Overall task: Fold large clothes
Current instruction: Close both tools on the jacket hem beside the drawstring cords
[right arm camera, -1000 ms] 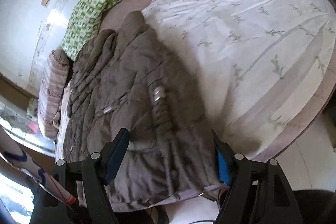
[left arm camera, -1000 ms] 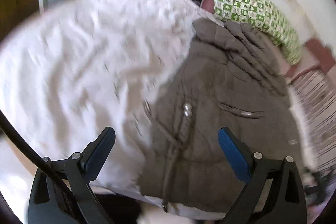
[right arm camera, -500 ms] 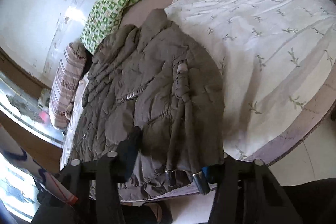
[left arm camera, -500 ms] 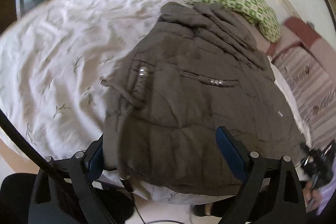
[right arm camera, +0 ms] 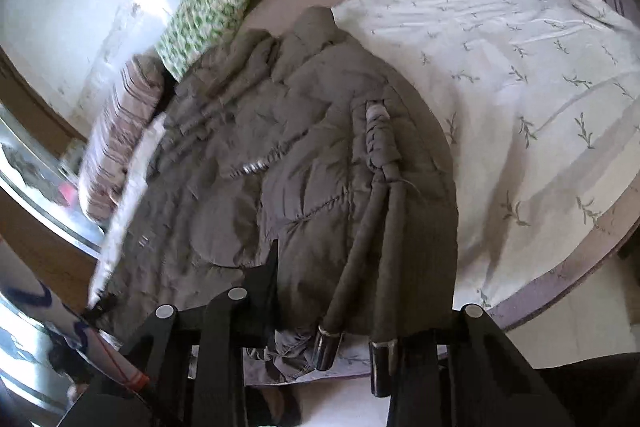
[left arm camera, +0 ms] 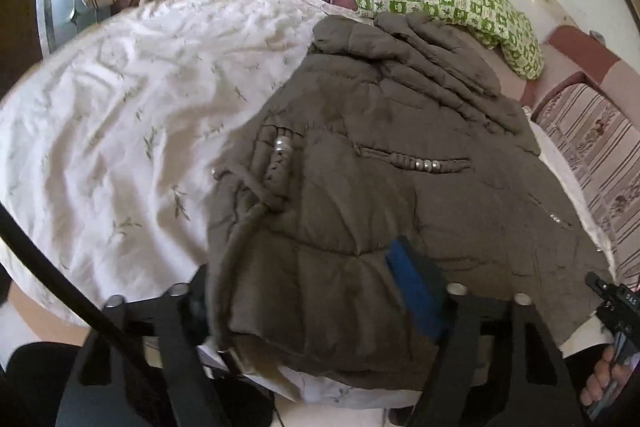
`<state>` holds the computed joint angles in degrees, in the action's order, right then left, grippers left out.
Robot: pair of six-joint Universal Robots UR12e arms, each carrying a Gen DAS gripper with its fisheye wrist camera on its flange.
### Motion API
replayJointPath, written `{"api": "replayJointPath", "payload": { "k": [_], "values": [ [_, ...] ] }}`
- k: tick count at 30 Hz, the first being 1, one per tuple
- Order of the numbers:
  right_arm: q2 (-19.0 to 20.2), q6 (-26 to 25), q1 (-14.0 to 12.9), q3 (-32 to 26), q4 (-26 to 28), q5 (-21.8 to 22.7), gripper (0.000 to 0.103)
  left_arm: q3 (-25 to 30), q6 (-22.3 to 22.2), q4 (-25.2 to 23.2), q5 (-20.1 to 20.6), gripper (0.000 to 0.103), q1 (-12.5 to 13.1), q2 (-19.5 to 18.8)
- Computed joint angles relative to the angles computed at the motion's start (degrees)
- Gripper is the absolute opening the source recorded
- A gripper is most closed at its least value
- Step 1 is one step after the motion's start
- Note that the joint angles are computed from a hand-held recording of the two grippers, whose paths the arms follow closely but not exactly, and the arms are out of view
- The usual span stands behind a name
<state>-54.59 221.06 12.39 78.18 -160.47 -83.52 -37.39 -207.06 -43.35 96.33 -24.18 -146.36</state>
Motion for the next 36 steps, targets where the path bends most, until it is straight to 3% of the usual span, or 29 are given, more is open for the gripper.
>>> {"api": "replayJointPath", "payload": {
  "k": [3,7,10,14,16,17,19,22,24,30,36],
  "values": [
    [0.47,1.63,-0.21,-0.25,0.96,0.58,0.036,2.81,-1.22,-5.31,-0.63,0.071,0.21,-1.36],
    [0.81,1.51,-0.08,-0.32,0.45,0.25,0.042,6.6,0.99,-8.43,3.35,0.076,-0.72,-3.31],
    [0.84,1.79,-0.16,0.03,-0.51,0.65,0.045,7.58,1.73,-9.37,3.86,0.084,-0.9,-3.85],
    [0.92,2.78,-0.28,0.44,-2.2,1.06,0.046,8.06,1.97,-9.51,4.69,0.085,-1.02,-4.1],
    [0.86,3.78,-0.34,0.9,-3.62,1.18,0.045,7.12,2.11,-8.25,4.72,0.072,-1.02,-3.65],
    [0.74,4.19,-0.46,1.15,-4.05,1.53,0.039,6.31,2.27,-7.11,5.01,0.066,-1.08,-3.26],
    [0.4,4.2,-0.61,1.68,-5.96,1.92,0.031,4.87,3.6,-4.37,5.86,0.046,-1.28,-2.58],
    [-0.28,0.02,0.28,1.9,-8.48,-1.73,0.023,3.32,5.15,-1.19,6.9,0.029,-1.56,-1.86],
    [-0.37,-2.26,0.82,1.42,-8.17,-3.42,0.021,2.92,5.65,-0.21,7.31,0.026,-1.68,-1.63],
    [-1.39,-3.72,0.75,2.5,-12.34,-2.84,0.016,0.07,7.77,5.75,7.44,0.023,-1.91,-0.01],
    [-2.22,-10.3,1.36,1.52,-12.57,-4.51,0.015,0.0,11.23,8.5,8.55,0.022,-2.41,0.14]
  ]
}}
